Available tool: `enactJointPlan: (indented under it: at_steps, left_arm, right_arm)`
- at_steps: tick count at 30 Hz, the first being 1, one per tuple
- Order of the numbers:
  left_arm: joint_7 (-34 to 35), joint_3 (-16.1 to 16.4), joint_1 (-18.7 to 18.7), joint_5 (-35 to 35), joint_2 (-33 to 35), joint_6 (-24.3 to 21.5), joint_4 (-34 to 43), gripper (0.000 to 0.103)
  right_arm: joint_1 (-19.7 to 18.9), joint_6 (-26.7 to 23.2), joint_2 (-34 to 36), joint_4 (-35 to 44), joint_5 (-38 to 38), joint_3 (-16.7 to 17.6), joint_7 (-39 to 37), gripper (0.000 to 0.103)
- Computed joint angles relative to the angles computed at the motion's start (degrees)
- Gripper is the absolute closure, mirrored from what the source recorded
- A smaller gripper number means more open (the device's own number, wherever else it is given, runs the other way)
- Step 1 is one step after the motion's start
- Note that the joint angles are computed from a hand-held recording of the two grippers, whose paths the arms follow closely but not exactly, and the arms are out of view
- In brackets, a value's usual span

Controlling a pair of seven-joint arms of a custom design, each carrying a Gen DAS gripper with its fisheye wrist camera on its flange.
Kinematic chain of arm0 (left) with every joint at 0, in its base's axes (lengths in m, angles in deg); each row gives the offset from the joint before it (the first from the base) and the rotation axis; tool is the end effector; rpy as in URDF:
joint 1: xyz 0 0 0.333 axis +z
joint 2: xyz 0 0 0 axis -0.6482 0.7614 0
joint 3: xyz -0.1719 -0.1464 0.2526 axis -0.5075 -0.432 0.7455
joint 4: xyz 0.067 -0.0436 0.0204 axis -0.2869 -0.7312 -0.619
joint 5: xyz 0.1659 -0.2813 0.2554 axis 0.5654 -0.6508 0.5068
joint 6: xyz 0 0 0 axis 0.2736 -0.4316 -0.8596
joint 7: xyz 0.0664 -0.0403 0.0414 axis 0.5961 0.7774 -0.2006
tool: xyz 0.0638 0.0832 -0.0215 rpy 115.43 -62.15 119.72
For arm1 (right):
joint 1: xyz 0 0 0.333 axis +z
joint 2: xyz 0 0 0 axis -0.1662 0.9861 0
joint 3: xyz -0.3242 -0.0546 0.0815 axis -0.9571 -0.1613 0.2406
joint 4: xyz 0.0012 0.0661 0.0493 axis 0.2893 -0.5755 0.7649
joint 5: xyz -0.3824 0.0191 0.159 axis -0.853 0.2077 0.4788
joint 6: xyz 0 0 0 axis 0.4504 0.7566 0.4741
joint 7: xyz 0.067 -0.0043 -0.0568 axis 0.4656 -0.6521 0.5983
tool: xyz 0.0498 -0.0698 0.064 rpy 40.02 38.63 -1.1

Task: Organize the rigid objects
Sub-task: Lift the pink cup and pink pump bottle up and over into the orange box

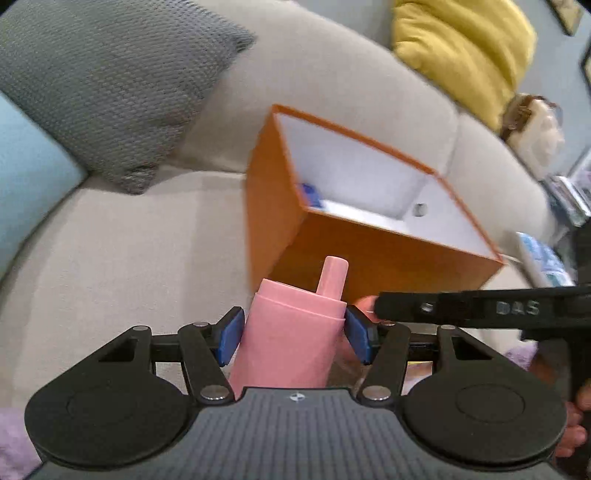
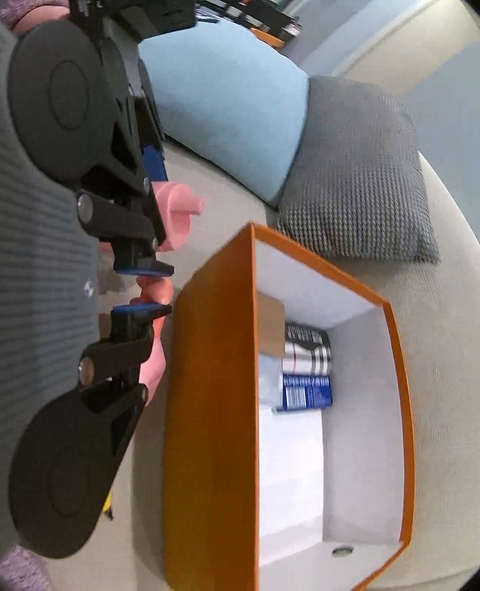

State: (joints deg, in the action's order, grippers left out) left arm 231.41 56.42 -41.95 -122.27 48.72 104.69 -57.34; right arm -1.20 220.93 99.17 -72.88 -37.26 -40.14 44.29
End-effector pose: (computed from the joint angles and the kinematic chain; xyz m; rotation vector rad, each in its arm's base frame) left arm 0.5706 -0.0457 0.3806 -2.0846 1.6029 -1.0794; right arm 0.6816 0.2237 0.4040 -1.9949 1.2635 0.1014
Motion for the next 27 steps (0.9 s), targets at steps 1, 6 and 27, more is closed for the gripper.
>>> enactJointPlan:
  at_steps: [1,6,27]
  left_arm:
    - [0.14,-0.10,-0.18,0.74,0.38,-0.15,0.29,0.035]
    - [1.02,-1.91,0.39,1.61,2.09,-1.05,1.75,0.035]
    - [11.09,-5.25,1.41,-7.48,7.00,3.13,6.76,0.035]
  right_arm:
    - [0.07,0.76,-0.07,-0.05,-0.22,-0.20,-0.06,0.077]
    - [0.12,3.96,-0.74,-0.81,-0.82,-0.32,-1.77,0.075]
    - [0.27,6.51,0.15,-2.71,-17.30,-1.17,-7.32,0.058]
